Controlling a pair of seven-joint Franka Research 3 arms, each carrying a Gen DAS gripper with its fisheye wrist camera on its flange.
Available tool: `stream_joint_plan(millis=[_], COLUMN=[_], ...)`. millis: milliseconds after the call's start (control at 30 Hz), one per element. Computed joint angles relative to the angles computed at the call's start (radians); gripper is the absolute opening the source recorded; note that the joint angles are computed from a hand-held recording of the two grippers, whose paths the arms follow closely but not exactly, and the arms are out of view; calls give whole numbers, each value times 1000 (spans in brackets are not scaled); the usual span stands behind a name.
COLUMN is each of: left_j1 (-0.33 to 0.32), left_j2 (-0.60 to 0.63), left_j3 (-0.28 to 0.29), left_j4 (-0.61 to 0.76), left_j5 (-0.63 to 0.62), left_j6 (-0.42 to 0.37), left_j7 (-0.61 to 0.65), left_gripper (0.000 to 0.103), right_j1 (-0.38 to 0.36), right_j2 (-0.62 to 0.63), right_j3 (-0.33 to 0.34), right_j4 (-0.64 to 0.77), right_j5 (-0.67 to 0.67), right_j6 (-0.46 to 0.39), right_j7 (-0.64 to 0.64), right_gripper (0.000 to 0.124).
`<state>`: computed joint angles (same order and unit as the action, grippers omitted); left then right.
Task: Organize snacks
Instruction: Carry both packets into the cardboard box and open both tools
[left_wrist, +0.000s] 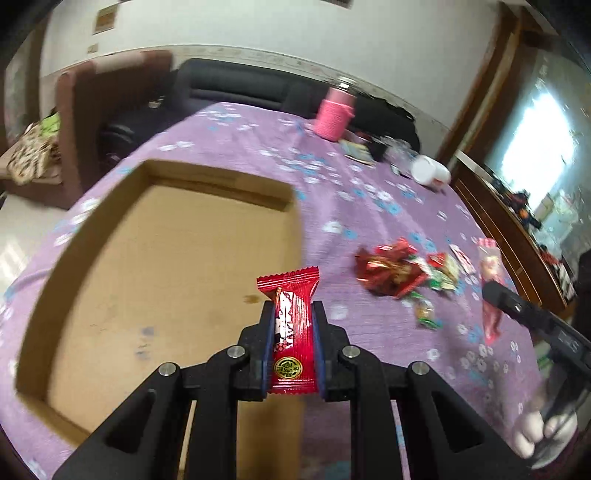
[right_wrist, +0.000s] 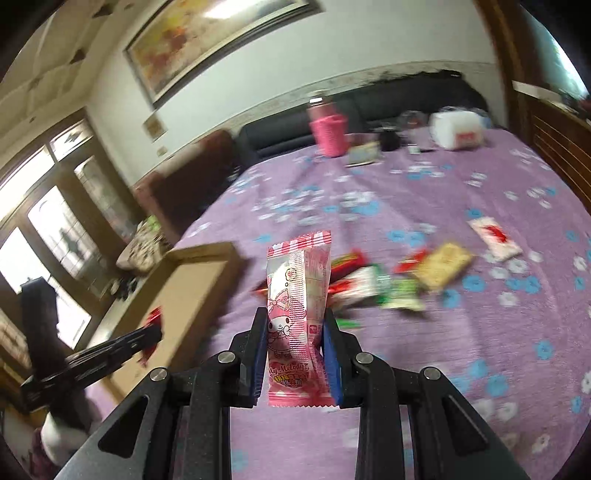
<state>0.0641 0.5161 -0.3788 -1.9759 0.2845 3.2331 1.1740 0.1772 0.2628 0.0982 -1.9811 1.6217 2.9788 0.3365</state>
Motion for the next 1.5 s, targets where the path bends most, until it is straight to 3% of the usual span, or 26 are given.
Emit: stream_joint_plan(millis=[333,533,800,1000,1100,1167,1300,1400,1500], left_j1=[-29,5,39,41,109,109,125,122,82], left_j2=[-75,-69,-56,-46,-39,-49,-71,-93,-124], left_j3=[161,159,140,133,65,66,52,60,105], left_j4=[-108,-112,-110,-98,-102,-113,-138,-157,-183], left_j5=[-16,-6,-11,-23,-31,-32,-18,-4,5], left_j6=[48,33,9,-6,4,19,57,87,128], left_j7=[-102,-122,-129,-134,-123,-128,-144,-172,-207], left_gripper=[17,17,18,18,28,41,45,52,59], right_j1=[61,108,109,98,98,92,72,62,28], right_j2=[117,248,347,368,368,368,334,300,257], right_j3=[70,77,102,124,125,132,166,184,224], right_j4=[142,273,362,373,373,370,323,279,224], right_j5=[-400,-666,-869,-933,-956,-962,-940,-920,-860], right_j6=[-189,-209,-233,-213,-204,-199,-158,-107,-43], right_j7=[331,530,679,731,756,761,721,686,627], right_gripper=[30,30,30,31,31,35,53,53,53])
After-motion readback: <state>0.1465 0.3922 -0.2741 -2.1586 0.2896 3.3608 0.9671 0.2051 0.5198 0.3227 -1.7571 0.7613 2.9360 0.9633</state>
